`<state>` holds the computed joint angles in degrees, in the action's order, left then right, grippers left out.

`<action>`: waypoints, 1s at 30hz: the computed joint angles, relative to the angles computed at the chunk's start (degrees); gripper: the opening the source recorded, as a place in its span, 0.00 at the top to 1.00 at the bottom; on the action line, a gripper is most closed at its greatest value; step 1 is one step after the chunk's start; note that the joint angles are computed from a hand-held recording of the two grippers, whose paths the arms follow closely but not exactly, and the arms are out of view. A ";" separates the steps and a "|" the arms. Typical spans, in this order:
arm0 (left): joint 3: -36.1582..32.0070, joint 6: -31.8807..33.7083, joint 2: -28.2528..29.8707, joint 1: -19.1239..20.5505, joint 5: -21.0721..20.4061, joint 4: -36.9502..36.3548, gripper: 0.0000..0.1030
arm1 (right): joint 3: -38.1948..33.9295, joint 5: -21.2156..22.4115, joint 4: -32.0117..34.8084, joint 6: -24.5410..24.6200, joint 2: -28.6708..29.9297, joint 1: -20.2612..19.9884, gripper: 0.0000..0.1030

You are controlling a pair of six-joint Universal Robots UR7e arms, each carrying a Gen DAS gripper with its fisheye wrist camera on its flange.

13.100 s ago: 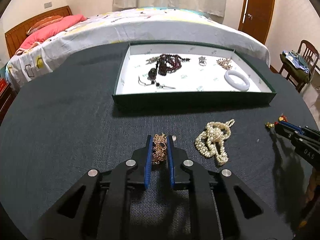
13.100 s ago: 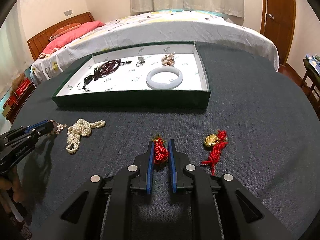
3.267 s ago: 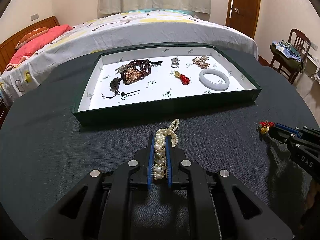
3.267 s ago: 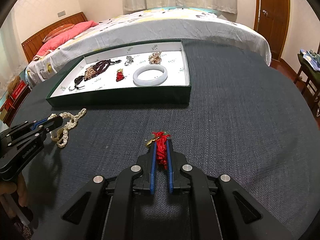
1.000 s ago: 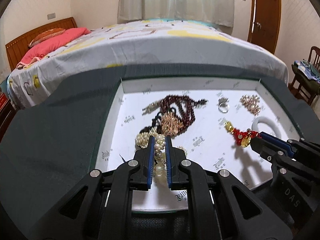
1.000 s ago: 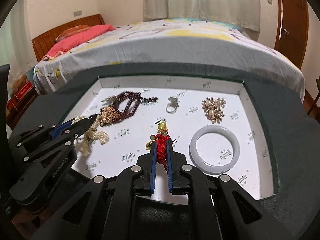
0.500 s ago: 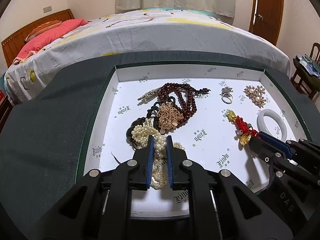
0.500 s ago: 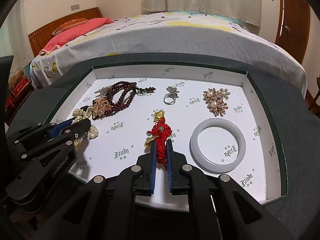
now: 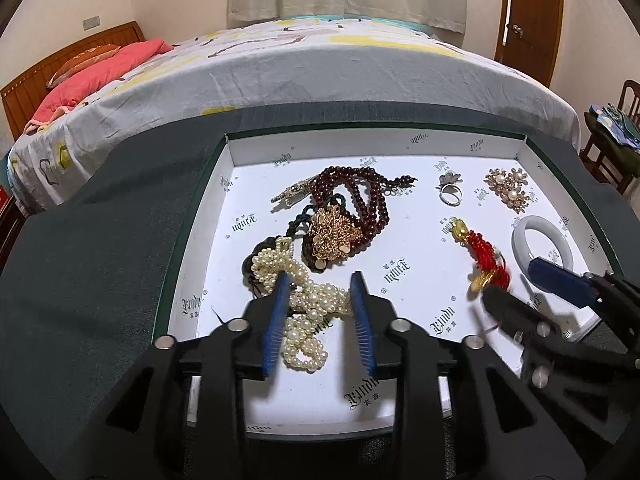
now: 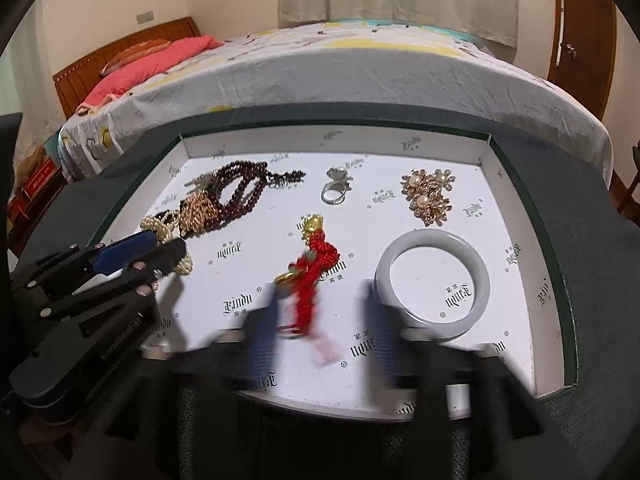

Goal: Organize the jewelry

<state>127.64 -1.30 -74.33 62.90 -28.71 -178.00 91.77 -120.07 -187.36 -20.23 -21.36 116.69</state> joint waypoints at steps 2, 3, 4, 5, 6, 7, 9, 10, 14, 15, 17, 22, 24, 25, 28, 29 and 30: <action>0.12 -0.49 -0.02 -0.29 0.87 0.17 0.43 | 0.18 -0.04 -0.15 -0.39 -0.13 0.24 0.49; 0.26 -1.37 -0.27 -0.33 1.13 0.45 0.39 | 0.27 -0.18 -0.40 -0.42 -0.18 0.29 0.49; 0.29 -2.11 -0.67 -0.18 0.64 1.11 0.39 | 0.54 -0.09 -0.77 -0.50 -0.38 0.33 0.48; 0.40 -3.01 -1.19 -0.02 0.05 1.96 0.39 | 0.74 -0.14 -1.01 -0.52 -0.52 0.36 0.48; 0.54 -3.65 -1.55 0.06 -0.22 2.60 0.38 | 0.91 -0.28 -1.28 -0.59 -0.66 0.40 0.47; 0.69 -3.85 -1.67 0.02 -0.18 2.74 0.37 | 1.17 -0.41 -1.70 -0.67 -0.82 0.43 0.45; 0.93 -3.87 -1.74 -0.17 0.13 2.76 0.31 | 1.59 -0.80 -2.48 -0.78 -1.07 0.47 0.40; 1.05 -3.86 -1.80 -0.30 0.25 2.81 0.30 | 1.89 -1.09 -3.11 -0.87 -1.20 0.48 0.38; 1.27 -3.73 -2.03 -0.77 0.79 2.84 0.25 | 2.94 -1.77 -4.06 -0.54 -1.97 0.31 0.37; 1.50 -3.43 -2.06 -1.06 1.22 2.29 0.23 | 3.11 -1.88 -4.28 -0.56 -2.07 0.29 0.37; 1.75 -3.01 -2.13 -1.37 1.52 1.63 0.23 | 3.57 -2.14 -4.77 -0.44 -2.37 0.30 0.36; 3.09 -2.84 -2.90 -2.73 2.96 0.56 0.19 | 5.49 -2.55 -6.86 -0.56 -3.40 0.53 0.33; 4.10 -3.41 -3.79 -3.67 3.62 0.37 0.19 | 6.76 -2.72 -7.76 -0.59 -4.19 0.75 0.33; 4.95 -3.70 -4.47 -4.47 4.09 -0.12 0.18 | 7.27 -2.84 -8.22 -0.67 -4.50 0.84 0.33; 7.24 -5.27 -6.49 -6.78 5.88 -0.22 0.15 | 9.36 -3.28 -9.72 -0.65 -5.84 1.23 0.32; 7.86 -6.25 -7.12 -7.50 6.45 0.44 0.14 | 10.42 -3.43 -10.41 -0.57 -6.49 1.42 0.32; 8.83 -7.73 -8.28 -8.60 7.20 1.71 0.13 | 11.19 -3.58 -10.84 -0.60 -6.97 1.57 0.32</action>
